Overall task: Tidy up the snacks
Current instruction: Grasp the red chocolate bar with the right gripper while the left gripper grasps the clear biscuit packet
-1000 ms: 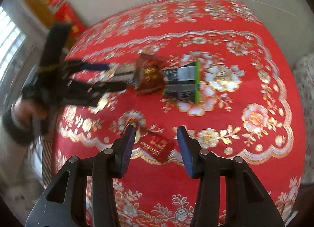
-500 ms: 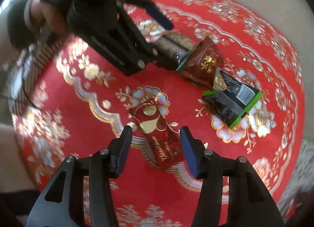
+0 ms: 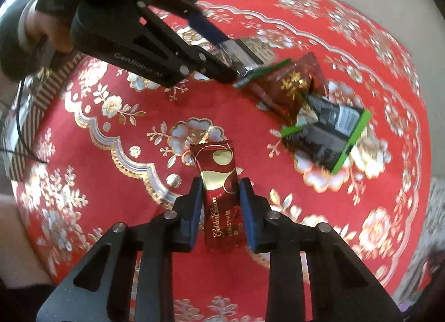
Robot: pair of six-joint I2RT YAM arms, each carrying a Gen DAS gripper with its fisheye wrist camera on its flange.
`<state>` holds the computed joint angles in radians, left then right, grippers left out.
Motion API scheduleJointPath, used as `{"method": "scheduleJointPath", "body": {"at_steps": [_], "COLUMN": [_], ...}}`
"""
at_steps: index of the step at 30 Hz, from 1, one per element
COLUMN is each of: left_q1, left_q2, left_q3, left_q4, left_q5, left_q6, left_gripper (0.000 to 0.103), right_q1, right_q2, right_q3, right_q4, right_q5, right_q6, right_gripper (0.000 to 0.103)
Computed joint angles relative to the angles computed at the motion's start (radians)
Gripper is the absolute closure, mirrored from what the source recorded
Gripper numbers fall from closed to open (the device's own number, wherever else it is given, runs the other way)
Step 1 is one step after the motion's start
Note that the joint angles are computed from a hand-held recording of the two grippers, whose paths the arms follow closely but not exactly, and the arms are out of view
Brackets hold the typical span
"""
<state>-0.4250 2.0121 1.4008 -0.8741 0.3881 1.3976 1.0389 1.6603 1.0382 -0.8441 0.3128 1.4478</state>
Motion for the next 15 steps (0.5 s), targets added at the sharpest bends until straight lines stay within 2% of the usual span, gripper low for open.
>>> {"method": "scheduleJointPath", "body": {"at_steps": [3,7,9,10,11,15], "left_q1": [0.021,0.038,0.043,0.042,0.043,0.019], "left_q2": [0.004,-0.014,-0.011,-0.011,-0.019,-0.047], "left_q3": [0.006,0.005,0.034,0.044,0.045,0.035], "left_q4": [-0.016,-0.029,-0.071,-0.084,-0.085,-0.092], "left_q5": [0.015,0.018,0.027,0.031,0.041,0.059], "left_q6": [-0.021,-0.019,-0.032,-0.048,-0.071,-0.142], "left_gripper": [0.063,0.062,0.049,0.027,0.017,0.015], "right_q1": [0.049,0.087,0.106,0.104,0.113,0.131], "right_q2": [0.001,0.025,0.033,0.029,0.028,0.012], "right_q3": [-0.017,-0.002,0.009,0.001,-0.001,-0.024], "right_q4": [0.028,0.028,0.017,0.023,0.026,0.044], "right_q5": [0.028,0.036,0.037,0.037,0.044,0.060], "right_q6": [0.116,0.198,0.224,0.224,0.239,0.284], "right_gripper": [0.077,0.077,0.077,0.077,0.077,0.077]}}
